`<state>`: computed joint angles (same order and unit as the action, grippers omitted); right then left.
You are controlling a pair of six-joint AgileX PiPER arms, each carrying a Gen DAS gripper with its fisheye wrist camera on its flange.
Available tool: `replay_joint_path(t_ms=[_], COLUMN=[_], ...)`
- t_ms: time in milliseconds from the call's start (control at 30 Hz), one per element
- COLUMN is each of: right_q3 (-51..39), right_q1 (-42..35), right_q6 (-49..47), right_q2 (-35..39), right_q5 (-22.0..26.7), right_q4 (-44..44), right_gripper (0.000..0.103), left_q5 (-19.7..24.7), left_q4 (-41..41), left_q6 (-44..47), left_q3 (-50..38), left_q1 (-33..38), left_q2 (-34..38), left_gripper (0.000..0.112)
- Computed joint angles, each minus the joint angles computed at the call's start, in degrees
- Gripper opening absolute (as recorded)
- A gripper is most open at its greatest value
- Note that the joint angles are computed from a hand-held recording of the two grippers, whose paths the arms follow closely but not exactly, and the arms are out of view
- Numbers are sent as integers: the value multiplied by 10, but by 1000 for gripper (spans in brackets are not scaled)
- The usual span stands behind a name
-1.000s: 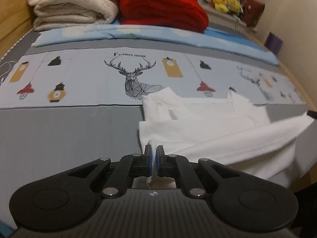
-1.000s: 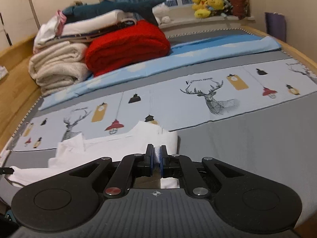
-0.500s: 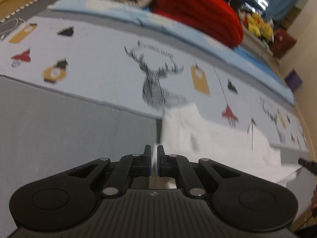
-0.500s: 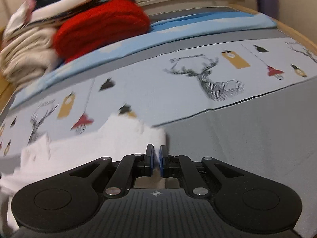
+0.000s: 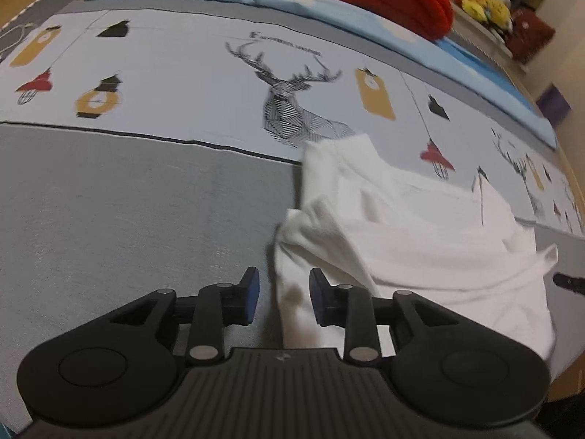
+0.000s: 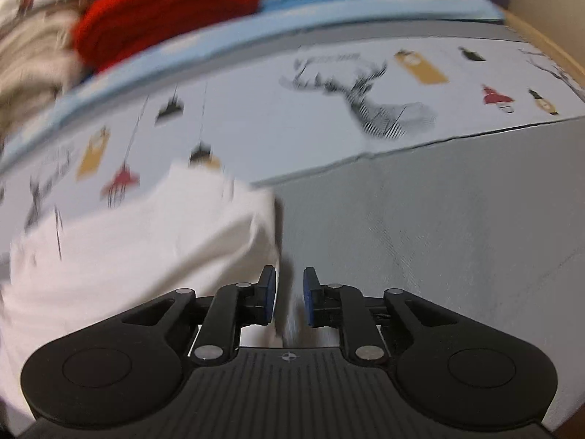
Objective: Fold small clothes
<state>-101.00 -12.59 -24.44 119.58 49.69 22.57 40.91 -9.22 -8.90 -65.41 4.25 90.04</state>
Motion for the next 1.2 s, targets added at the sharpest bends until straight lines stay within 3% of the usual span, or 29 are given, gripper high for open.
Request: replay_joint_path(t_ms=[267, 467, 700, 733, 800, 833, 867, 933, 1033, 1100, 1200], right_q3=[-8, -56, -117, -126, -137, -144, -152, -155, -130, -100, -91], right_q1=[32, 38, 55, 57, 60, 61, 61, 61, 54, 50, 57], right_q6=[-2, 32, 70, 72, 75, 76, 78, 76, 73, 69, 83], right_q2=[10, 44, 87, 94, 103, 108, 114, 116, 94, 73, 70], right_q5=[1, 1, 6, 6, 7, 9, 14, 9, -41, -94, -150], right_q4=[-46, -51, -44, -42, -40, -39, -37, -33, 7, 43, 40], right_gripper=[17, 20, 20, 20, 20, 20, 20, 5, 4, 4, 4], left_q5=[9, 13, 2, 2, 1, 0, -4, -29, -92, -125, -128], left_q4=[79, 85, 66, 63, 48, 39, 30, 18, -24, 1, 20], left_q6=[-64, -70, -67, -62, -42, -29, -16, -7, -16, -62, -91], left_q3=[-36, -75, -112, -116, -124, -127, -129, -125, -107, -105, -135], left_q1=[-28, -38, -39, -38, -34, -31, -28, -18, 9, 10, 5], left_q2=[40, 79, 114, 119, 127, 130, 130, 120, 98, 98, 127], left_gripper=[47, 55, 54, 53, 36, 15, 8, 6, 6, 6, 6])
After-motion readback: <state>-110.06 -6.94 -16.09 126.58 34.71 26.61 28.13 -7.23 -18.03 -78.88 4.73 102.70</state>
